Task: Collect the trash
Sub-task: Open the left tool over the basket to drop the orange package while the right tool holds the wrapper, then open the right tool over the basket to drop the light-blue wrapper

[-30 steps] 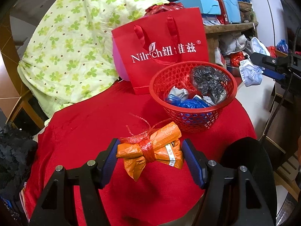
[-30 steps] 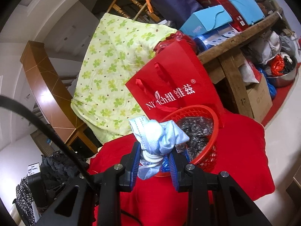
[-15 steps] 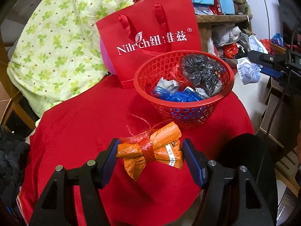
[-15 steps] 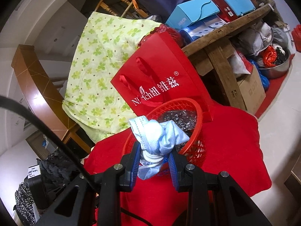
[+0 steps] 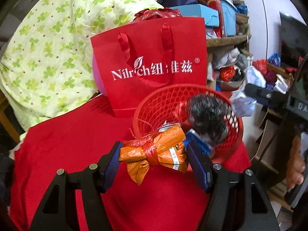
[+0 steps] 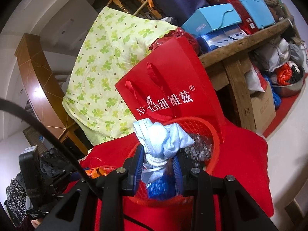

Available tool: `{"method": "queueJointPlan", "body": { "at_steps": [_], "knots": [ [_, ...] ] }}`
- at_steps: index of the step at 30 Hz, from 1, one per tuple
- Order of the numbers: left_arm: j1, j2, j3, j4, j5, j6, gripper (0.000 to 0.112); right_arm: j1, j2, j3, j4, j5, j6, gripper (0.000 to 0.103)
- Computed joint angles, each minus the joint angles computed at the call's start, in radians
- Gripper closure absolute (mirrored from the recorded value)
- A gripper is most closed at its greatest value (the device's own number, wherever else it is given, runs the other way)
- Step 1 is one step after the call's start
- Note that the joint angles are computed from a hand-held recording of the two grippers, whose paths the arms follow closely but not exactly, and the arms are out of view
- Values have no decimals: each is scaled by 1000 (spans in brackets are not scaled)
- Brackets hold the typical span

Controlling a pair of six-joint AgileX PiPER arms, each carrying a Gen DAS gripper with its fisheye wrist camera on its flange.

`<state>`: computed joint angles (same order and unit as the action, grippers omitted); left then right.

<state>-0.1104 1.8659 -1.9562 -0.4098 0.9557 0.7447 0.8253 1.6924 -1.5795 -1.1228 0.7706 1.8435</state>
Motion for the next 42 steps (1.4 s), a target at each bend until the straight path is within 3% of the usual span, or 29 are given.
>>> {"method": "queueJointPlan", "body": {
  "at_steps": [6, 14, 16, 18, 19, 21, 25, 27, 31, 34, 39, 42],
  "knots": [
    [-18, 150, -209, -88, 90, -40, 43, -129, 96, -137, 120, -99, -153, 71],
    [-60, 259, -284, -122, 104, -45, 42, -299, 233, -280, 414, -265, -366, 70],
    [-56, 277, -291, -123, 132, -38, 41, -334, 282, -336, 561, -298, -490, 67],
    [-47, 259, -248, -125, 117, -22, 41, -357, 315, -372, 690, -319, -582, 46],
    [-39, 247, -229, -134, 111, -13, 41, -362, 314, -366, 717, -336, -593, 44],
    [-13, 214, -184, -158, 104, 5, 38, -354, 282, -310, 650, -386, -528, 43],
    [23, 132, -78, -164, 48, 2, 30, -299, 206, -208, 395, -379, -278, 43],
    [34, 87, -23, -151, 11, 1, 30, -249, 164, -174, 280, -319, -187, 43],
    [44, -23, 101, -94, -94, 11, 29, -134, 119, -176, 188, -159, -174, 43],
    [66, -94, 160, -87, -132, 29, 29, -34, 102, -207, 140, -11, -191, 43],
    [111, -172, 198, -94, -145, 39, 28, 115, 136, -353, 86, 235, -261, 43],
    [131, -214, 221, -92, -155, 34, 28, 206, 206, -520, 53, 406, -354, 39]
  ]
}}
